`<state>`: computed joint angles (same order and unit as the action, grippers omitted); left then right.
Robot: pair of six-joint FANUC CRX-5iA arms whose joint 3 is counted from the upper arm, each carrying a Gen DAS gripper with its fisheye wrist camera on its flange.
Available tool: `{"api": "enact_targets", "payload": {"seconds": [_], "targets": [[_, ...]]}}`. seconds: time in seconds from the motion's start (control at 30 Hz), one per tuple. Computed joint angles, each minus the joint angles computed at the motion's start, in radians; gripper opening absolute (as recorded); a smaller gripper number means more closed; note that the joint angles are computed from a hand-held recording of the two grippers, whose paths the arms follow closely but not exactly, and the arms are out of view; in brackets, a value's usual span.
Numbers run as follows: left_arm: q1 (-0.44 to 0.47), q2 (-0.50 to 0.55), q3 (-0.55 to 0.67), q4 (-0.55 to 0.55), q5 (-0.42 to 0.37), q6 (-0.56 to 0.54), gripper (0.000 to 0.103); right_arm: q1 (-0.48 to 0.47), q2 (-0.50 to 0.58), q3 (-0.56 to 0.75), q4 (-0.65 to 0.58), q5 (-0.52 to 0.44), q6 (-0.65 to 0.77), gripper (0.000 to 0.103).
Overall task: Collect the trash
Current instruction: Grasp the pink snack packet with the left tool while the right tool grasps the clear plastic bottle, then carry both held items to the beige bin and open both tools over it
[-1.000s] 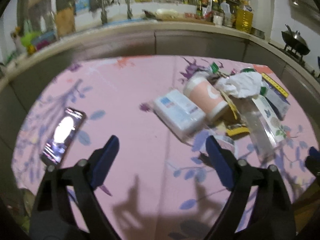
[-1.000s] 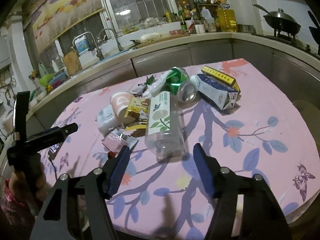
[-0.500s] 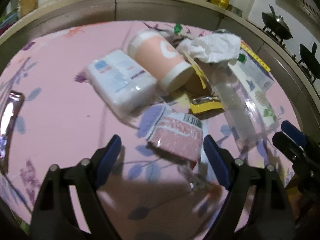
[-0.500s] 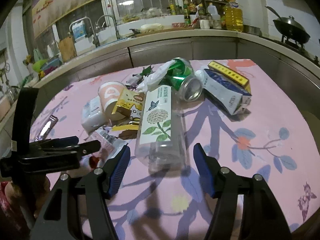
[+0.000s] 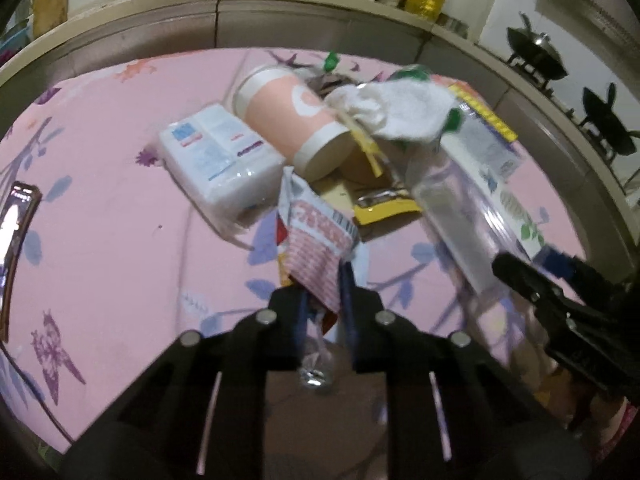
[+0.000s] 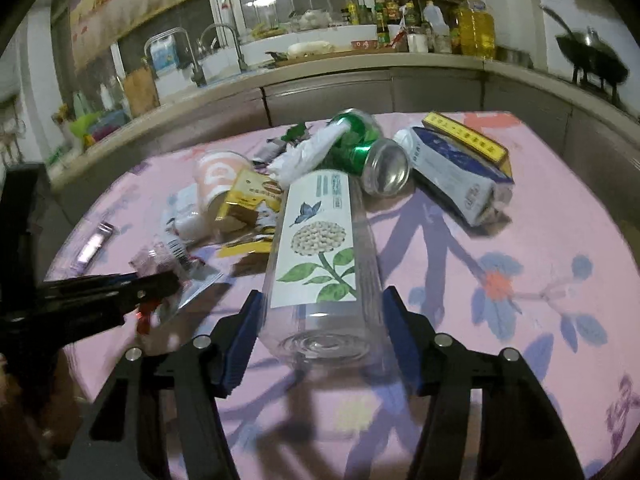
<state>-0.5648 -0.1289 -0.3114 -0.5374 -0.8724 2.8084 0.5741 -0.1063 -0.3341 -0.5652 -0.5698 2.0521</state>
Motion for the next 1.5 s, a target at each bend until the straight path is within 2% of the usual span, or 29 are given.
{"api": "enact_targets", "payload": {"seconds": [0.07, 0.17, 0.3, 0.37, 0.5, 0.73, 0.93, 1.13, 1.23, 1.33, 1.37, 1.4, 1.43, 1.5], "targets": [[-0.017, -0.022, -0.003, -0.009, 0.004, 0.003, 0.014, -0.123, -0.002, 0.053, -0.178, -0.174, 0.151, 0.058], [-0.03, -0.041, -0.003, -0.009, 0.017, -0.005, 0.014, -0.244, 0.004, 0.094, -0.291, -0.345, 0.227, 0.058], [-0.055, -0.042, 0.021, -0.025, 0.022, -0.007, 0.014, -0.37, 0.024, 0.135, -0.381, -0.516, 0.239, 0.058], [-0.076, -0.032, 0.047, -0.044, 0.004, -0.013, 0.014, -0.423, 0.026, 0.141, -0.42, -0.572, 0.244, 0.058], [-0.089, 0.003, 0.09, -0.045, -0.004, -0.048, 0.014, -0.499, 0.025, 0.143, -0.473, -0.621, 0.247, 0.058], [-0.089, 0.08, 0.166, -0.006, 0.025, -0.153, 0.014, -0.652, 0.058, 0.174, -0.571, -0.691, 0.212, 0.058], [-0.081, 0.166, 0.251, 0.041, 0.075, -0.277, 0.014, -0.748, 0.05, 0.177, -0.621, -0.687, 0.225, 0.058], [-0.054, 0.318, 0.403, 0.177, 0.151, -0.516, 0.014, -0.842, 0.053, 0.186, -0.643, -0.597, 0.239, 0.058], [-0.048, 0.427, 0.526, 0.266, 0.174, -0.663, 0.014, -0.881, 0.068, 0.206, -0.611, -0.512, 0.208, 0.058], [-0.037, 0.566, 0.679, 0.4, 0.173, -0.83, 0.014, -0.882, 0.095, 0.24, -0.512, -0.407, 0.139, 0.058], [-0.034, 0.615, 0.738, 0.441, 0.165, -0.879, 0.014, -0.89, 0.125, 0.267, -0.491, -0.399, 0.119, 0.058], [-0.031, 0.663, 0.794, 0.481, 0.154, -0.924, 0.014, -0.915, 0.158, 0.295, -0.515, -0.437, 0.123, 0.058], [-0.028, 0.719, 0.865, 0.522, 0.134, -0.967, 0.014, -0.906, 0.18, 0.317, -0.488, -0.422, 0.078, 0.058], [-0.024, 0.831, 1.026, 0.571, 0.068, -1.011, 0.014, -0.852, 0.186, 0.328, -0.365, -0.313, 0.007, 0.058]]}}
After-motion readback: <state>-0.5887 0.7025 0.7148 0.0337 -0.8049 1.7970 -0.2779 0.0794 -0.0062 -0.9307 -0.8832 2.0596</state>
